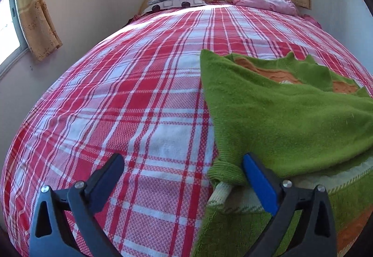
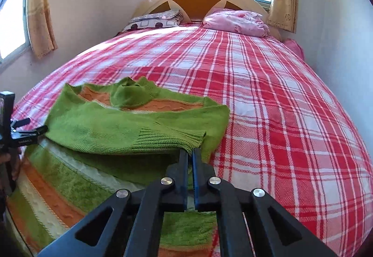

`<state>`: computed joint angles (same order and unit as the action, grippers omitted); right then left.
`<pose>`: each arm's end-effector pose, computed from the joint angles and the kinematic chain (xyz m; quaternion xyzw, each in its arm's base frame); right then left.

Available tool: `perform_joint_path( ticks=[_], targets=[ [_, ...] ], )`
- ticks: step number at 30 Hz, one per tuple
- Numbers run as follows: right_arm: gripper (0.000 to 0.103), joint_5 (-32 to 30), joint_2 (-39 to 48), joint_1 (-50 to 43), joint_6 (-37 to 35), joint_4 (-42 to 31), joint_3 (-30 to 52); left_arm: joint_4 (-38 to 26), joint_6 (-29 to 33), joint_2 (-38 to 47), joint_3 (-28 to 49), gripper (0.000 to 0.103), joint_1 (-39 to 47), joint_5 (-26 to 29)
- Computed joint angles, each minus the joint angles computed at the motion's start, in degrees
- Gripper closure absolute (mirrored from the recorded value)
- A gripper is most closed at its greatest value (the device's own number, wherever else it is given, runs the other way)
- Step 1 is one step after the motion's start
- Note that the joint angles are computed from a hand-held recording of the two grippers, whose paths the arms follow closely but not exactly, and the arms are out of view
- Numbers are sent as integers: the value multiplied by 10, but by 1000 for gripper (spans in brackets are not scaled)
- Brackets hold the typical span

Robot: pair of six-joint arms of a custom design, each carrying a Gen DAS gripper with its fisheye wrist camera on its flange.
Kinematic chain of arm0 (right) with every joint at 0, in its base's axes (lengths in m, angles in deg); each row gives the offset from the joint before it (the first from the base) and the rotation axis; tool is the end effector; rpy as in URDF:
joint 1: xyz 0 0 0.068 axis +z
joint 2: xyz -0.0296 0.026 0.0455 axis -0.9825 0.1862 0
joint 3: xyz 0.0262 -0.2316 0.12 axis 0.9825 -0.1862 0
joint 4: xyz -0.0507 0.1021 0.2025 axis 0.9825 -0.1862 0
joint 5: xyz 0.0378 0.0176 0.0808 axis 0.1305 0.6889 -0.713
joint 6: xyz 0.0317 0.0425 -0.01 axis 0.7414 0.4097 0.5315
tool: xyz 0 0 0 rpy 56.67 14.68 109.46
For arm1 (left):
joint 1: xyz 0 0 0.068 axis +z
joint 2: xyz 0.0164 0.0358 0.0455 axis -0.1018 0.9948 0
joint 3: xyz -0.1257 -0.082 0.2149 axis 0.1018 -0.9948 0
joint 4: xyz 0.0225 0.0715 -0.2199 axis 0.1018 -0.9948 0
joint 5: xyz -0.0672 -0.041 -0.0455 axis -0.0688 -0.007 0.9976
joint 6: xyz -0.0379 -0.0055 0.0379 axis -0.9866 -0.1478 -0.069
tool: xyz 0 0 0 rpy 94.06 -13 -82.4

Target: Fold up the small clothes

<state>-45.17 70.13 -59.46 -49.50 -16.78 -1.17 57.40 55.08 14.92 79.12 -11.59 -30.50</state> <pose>0.3354 0.1238 0.2671 -0.2478 0.8844 0.0708 0.3892 0.2192 -0.0053 0.2007 -0.2039 0.9045 0.1510 0.3428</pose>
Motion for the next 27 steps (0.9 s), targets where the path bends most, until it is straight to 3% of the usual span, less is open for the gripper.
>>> perform_joint_path(
  ticks=[4, 10, 12, 13, 14, 19, 23, 27],
  targets=[
    [103, 57, 30, -13, 5, 14, -13, 8, 7, -5, -5, 0, -6, 4],
    [102, -6, -3, -59, 40, 9, -25, 18, -9, -46, -28, 0, 11, 12],
    [79, -39, -7, -55, 47, -20, 0, 19, -9, -38, -26, 0, 18, 23],
    [44, -60, -7, -51, 48, -33, 13, 19, -9, -30, -22, 0, 23, 30],
    [31, -90, -7, -49, 52, -35, 21, 18, -11, -24, -19, 0, 26, 35],
    [31, -79, 43, -12, 72, -54, 77, 24, -21, -42, -32, 0, 31, 38],
    [57, -86, 107, -18, 98, -117, 129, 32, -41, -96, -57, 0, 45, 37],
    [57, -120, 68, -33, 81, -102, 87, 34, -58, -88, -62, 0, 81, 77]
  ],
)
